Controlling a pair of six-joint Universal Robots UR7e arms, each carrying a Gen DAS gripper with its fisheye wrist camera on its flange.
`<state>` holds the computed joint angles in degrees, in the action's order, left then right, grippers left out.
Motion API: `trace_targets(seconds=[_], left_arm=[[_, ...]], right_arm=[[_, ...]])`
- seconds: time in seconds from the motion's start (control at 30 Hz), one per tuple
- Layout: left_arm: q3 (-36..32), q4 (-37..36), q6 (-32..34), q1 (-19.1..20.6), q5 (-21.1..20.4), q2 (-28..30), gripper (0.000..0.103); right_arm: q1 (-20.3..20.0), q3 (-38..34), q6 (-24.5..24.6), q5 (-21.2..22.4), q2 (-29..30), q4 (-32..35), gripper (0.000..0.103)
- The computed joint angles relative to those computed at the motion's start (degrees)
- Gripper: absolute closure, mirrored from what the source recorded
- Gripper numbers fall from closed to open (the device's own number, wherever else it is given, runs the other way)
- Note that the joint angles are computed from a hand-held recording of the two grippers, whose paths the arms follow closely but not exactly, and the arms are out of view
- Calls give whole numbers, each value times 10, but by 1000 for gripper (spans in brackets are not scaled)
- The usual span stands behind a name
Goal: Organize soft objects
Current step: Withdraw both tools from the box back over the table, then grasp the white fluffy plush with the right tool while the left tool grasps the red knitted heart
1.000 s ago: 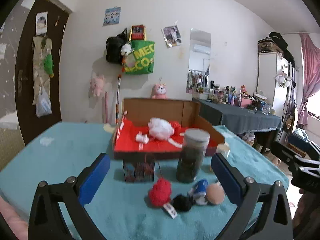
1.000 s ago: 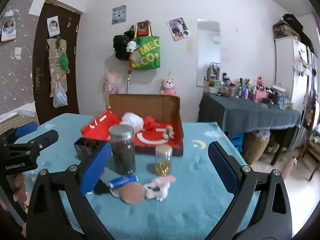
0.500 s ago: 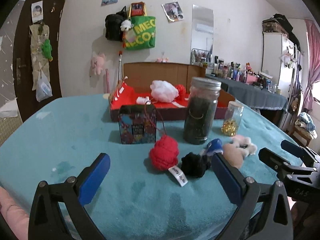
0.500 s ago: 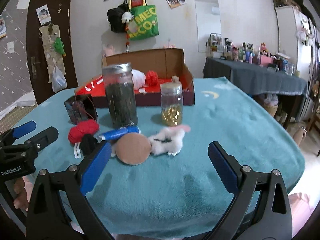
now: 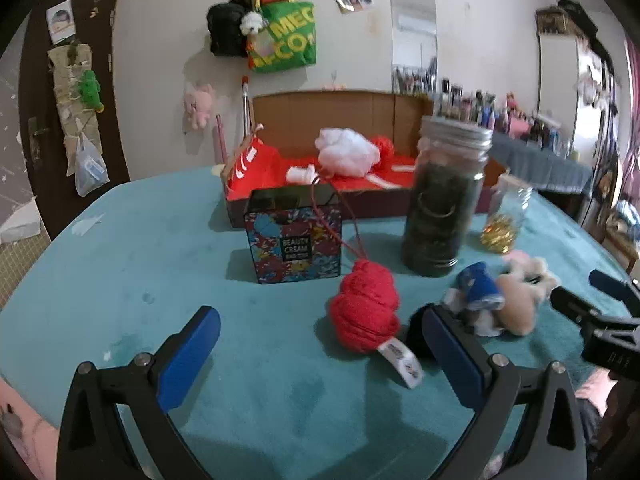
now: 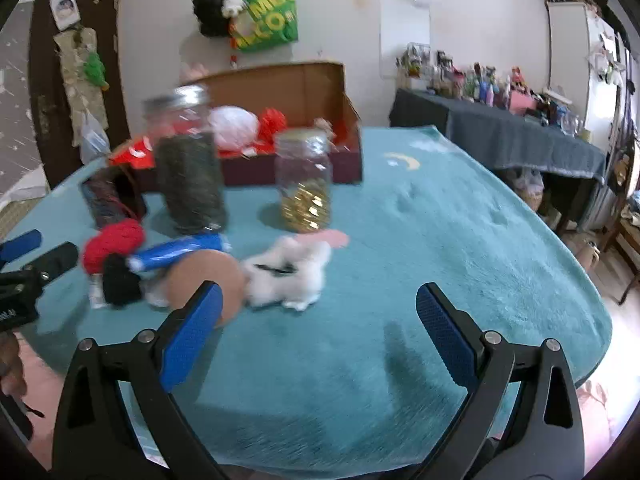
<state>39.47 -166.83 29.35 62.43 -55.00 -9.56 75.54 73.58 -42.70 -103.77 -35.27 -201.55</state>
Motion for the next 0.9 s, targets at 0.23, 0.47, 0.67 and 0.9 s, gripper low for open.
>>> trace_targets(seconds=[0.23, 0.47, 0.67, 0.9], left_arm=[[-145, 150, 1, 6, 18, 59, 0], [-286, 284, 0, 8, 12, 121, 6], [-360, 414, -42, 19, -80, 139, 67], [-194, 329, -60, 17, -102, 53, 69]], right_arm=[[-5, -53, 9, -15, 5, 109, 4], [4, -93, -48, -34, 31, 130, 5], [2, -100, -49, -1, 27, 176, 58], [3, -65, -51, 44, 8, 160, 66]])
